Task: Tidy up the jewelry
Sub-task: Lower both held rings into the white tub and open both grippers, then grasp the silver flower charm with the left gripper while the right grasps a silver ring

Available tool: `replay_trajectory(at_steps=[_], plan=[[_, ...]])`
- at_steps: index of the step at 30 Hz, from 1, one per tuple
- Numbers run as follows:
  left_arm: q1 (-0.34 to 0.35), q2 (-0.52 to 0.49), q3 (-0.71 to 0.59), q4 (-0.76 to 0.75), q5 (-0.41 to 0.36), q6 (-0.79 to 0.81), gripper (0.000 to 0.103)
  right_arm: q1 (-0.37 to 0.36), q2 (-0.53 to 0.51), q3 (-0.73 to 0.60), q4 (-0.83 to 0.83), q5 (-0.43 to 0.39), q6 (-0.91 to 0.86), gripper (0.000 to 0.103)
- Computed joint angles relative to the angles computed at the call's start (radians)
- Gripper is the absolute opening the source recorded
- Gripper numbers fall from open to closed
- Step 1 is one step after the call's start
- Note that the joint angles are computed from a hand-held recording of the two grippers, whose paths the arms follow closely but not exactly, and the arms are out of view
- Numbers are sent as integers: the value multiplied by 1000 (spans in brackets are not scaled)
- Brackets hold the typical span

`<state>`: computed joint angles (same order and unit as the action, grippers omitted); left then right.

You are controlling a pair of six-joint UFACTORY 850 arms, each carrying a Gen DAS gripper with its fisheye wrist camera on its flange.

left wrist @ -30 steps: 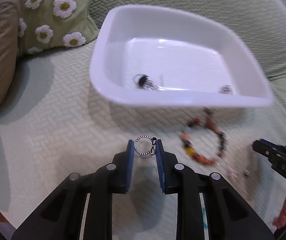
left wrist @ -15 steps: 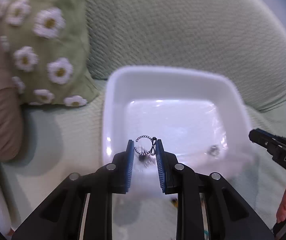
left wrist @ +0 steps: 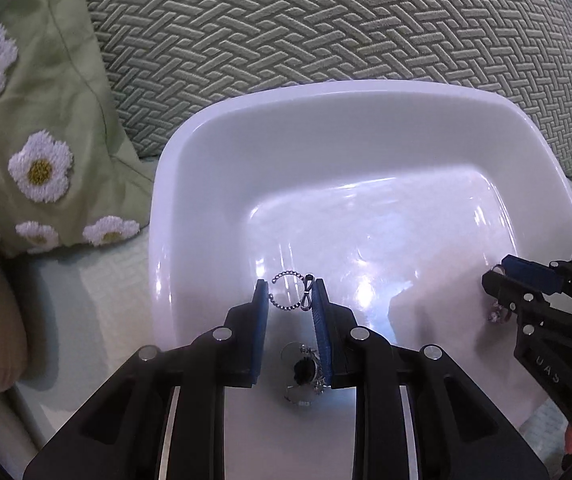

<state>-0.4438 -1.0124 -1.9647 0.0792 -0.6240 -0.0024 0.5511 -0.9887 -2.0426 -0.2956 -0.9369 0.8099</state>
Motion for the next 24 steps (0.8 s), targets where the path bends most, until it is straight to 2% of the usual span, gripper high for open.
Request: replay_trajectory(at_steps=[3, 5, 7, 10, 13, 15, 16, 18, 22, 24], plan=[[5, 9, 9, -44, 2, 26, 22, 6, -21, -34, -7, -23, 12, 25], [14, 23, 22, -53, 22, 21, 23, 12, -3, -23, -22, -16, 22, 30], [25, 64, 62, -93, 57, 41, 29, 24, 52, 29, -75, 6, 57, 47], [46, 192, 214, -201, 160, 105, 43, 48, 133, 105, -145, 45, 137, 54], [53, 314, 366, -206, 243, 97, 44, 73, 242, 232, -176, 114, 246, 61], [64, 399, 485, -329, 307, 205, 47, 92, 301, 308, -224, 129, 328, 63], [70, 444, 551, -417, 332, 281, 52, 105, 333, 356, -251, 142, 375, 66], [78, 501, 647, -499, 362, 351, 54, 118, 393, 449, -278, 179, 452, 71], [83, 548, 764, -600, 297, 474, 54, 136, 467, 604, -206, 230, 517, 71], [58, 536, 786, -506, 278, 410, 54, 152, 496, 660, -164, 225, 515, 71]])
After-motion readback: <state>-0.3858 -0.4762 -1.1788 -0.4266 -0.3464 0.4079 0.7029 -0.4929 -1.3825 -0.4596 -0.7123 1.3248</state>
